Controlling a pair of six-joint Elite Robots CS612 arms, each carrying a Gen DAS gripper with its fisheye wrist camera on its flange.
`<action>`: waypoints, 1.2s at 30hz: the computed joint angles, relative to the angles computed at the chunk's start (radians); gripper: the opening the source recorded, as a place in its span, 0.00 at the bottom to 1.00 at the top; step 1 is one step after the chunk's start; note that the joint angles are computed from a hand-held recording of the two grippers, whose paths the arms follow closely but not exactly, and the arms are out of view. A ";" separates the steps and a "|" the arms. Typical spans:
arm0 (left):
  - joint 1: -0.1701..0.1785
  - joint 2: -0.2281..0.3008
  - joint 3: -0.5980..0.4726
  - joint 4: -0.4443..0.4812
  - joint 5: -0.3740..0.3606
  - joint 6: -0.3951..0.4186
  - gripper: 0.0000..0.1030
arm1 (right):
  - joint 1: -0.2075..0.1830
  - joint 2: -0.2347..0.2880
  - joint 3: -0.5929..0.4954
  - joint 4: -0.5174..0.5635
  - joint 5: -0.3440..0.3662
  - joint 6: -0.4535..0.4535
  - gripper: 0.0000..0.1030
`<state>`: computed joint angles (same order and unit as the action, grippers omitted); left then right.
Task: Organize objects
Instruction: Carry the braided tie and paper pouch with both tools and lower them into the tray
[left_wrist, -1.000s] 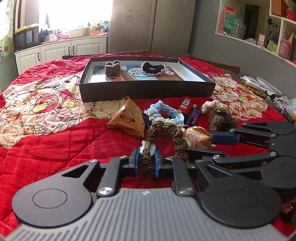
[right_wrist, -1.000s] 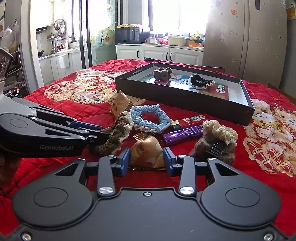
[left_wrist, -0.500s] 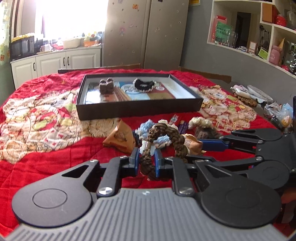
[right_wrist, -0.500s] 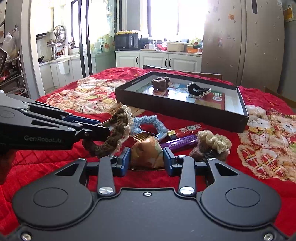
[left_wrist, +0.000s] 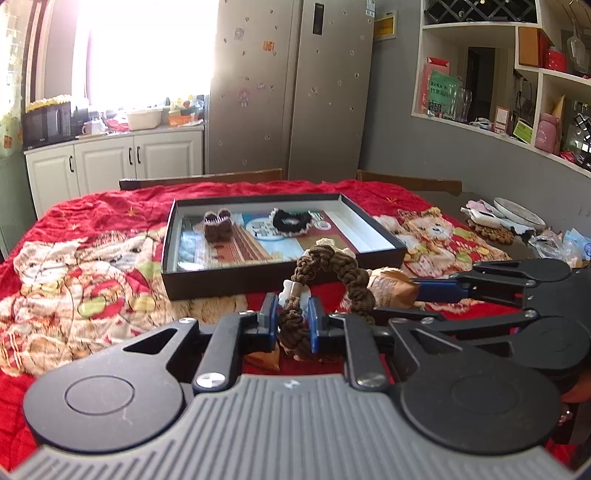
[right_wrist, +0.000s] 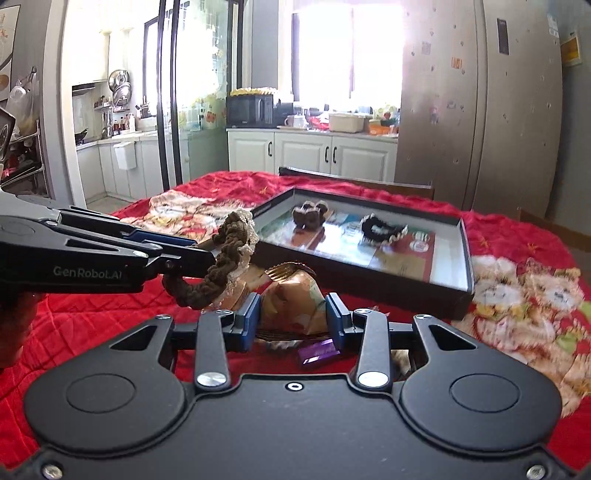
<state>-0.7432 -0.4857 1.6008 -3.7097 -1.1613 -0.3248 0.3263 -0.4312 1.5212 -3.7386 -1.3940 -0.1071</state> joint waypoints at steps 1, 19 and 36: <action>0.001 0.002 -0.004 -0.002 0.005 0.002 0.19 | -0.001 -0.001 -0.003 -0.003 -0.004 -0.002 0.35; 0.043 0.035 -0.138 0.099 0.061 0.019 0.19 | -0.019 0.026 -0.145 0.067 -0.079 0.006 0.35; 0.077 0.101 -0.324 0.278 0.057 0.020 0.19 | -0.034 0.137 -0.410 0.285 -0.180 0.054 0.35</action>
